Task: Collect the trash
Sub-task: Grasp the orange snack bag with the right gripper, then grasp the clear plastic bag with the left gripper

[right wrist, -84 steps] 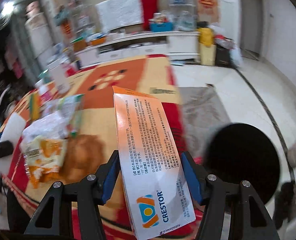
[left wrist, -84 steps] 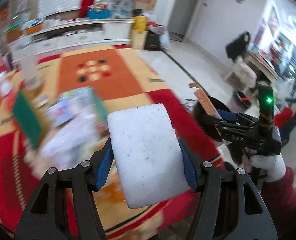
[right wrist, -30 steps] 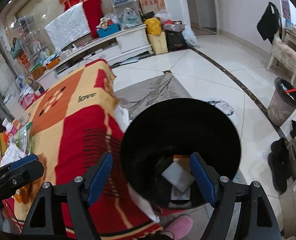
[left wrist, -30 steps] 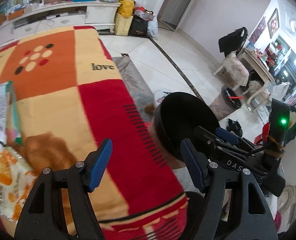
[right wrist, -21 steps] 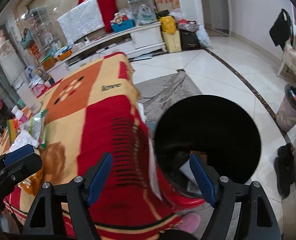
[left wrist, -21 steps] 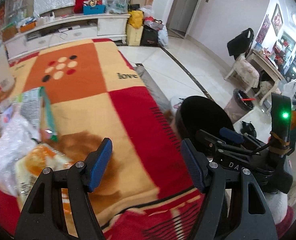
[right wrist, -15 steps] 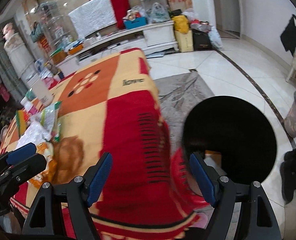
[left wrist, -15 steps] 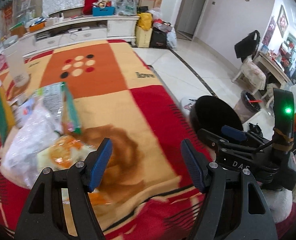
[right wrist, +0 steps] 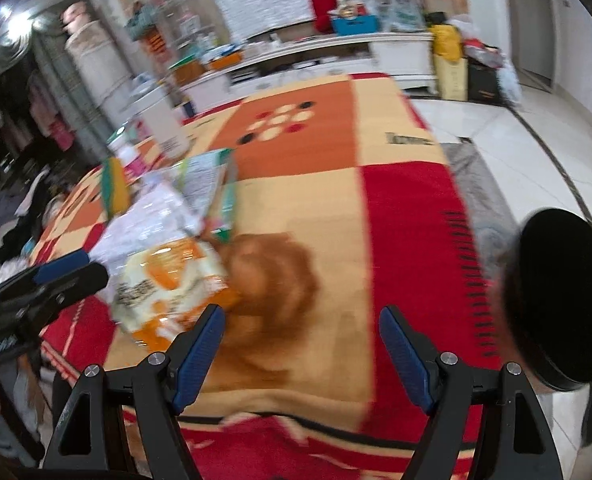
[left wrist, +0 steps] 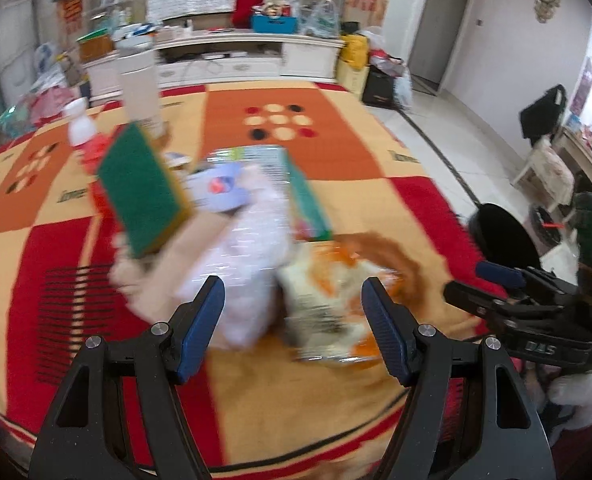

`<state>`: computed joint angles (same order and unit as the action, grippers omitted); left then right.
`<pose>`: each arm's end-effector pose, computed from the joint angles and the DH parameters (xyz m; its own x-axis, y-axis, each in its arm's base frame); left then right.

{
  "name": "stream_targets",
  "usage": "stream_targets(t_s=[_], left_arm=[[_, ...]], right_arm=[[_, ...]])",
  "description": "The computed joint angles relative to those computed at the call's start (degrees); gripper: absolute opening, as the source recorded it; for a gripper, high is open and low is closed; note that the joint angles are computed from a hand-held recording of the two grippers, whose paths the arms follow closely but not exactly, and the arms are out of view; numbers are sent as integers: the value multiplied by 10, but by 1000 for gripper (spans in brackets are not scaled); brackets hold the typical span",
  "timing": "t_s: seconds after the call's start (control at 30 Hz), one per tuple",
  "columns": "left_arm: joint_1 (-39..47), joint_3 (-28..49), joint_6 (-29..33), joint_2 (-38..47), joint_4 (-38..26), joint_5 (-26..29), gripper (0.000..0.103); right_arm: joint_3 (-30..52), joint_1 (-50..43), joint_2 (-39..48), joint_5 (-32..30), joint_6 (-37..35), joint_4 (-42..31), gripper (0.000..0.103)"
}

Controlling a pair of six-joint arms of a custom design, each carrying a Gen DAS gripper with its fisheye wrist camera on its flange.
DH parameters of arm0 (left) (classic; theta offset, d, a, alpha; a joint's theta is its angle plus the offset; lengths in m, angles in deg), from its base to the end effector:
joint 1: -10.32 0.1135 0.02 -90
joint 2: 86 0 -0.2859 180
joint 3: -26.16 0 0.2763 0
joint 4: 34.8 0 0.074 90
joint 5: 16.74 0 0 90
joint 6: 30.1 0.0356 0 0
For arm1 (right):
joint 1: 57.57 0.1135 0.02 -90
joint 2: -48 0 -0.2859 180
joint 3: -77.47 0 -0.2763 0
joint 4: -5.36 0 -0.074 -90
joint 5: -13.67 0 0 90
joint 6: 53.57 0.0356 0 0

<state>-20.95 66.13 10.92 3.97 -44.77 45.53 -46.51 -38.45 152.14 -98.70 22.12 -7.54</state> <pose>0.2225 -0.1157 0.0964 -0.6822 -0.3671 -0.6324 -0.3874 0.9149 -0.1132 0.3037 0.1196 0.0915 -0.6830 -0.4787 -0.5518 -0.6666 0.7173 0.2028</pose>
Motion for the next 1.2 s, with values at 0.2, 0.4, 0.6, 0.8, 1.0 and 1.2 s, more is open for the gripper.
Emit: stream_targets(t_s=[0.2, 0.4, 0.6, 0.8, 1.0, 1.2], left_arm=[[58, -62, 5, -46, 16, 13, 70], [111, -86, 35, -53, 61, 58, 70], [129, -72, 66, -11, 104, 105, 70], [113, -47, 88, 14, 117, 114, 54], [102, -16, 103, 43, 118, 136, 23], [79, 21, 99, 72, 99, 113, 23]], right_arm=[[9, 61, 16, -19, 2, -9, 80], [31, 108, 61, -36, 17, -25, 82], [49, 104, 110, -77, 19, -3, 64], [36, 92, 89, -83, -7, 2, 52], [16, 49, 50, -71, -24, -2, 51], [3, -14, 18, -60, -50, -15, 51]])
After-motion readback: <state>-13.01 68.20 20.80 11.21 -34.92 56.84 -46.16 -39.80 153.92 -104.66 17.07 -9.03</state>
